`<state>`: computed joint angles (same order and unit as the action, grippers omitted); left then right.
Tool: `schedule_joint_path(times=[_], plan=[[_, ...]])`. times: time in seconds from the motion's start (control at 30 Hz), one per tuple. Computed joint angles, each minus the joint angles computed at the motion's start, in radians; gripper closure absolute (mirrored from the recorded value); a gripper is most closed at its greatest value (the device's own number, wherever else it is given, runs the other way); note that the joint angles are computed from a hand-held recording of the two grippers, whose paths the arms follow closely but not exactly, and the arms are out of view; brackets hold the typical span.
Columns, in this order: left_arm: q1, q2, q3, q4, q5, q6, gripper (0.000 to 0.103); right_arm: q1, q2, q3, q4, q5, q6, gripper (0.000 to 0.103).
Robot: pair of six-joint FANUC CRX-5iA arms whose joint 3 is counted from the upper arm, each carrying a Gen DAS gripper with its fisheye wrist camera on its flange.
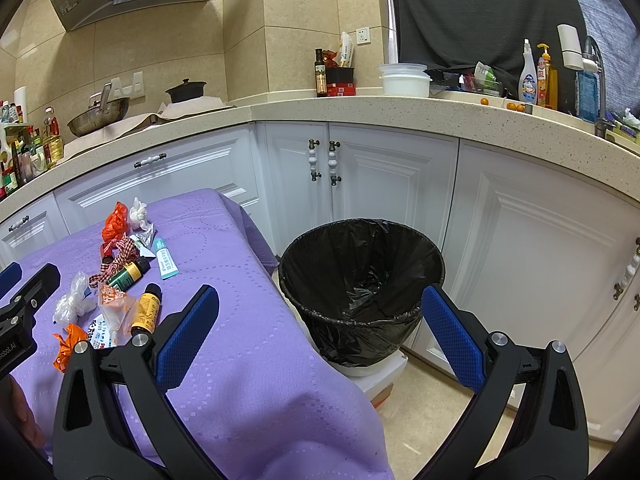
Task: Collect trash
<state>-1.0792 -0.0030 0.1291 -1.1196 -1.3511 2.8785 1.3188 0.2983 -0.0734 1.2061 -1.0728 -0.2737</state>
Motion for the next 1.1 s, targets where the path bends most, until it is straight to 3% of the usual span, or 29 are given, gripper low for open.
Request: schedule_joint_path(times=[1.1], plan=[[0.011,-0.003,-0.010,0.008,0.012,0.006,0.006,0.001,0.006,0.005,-0.001,-0.001,0.000,0.004]])
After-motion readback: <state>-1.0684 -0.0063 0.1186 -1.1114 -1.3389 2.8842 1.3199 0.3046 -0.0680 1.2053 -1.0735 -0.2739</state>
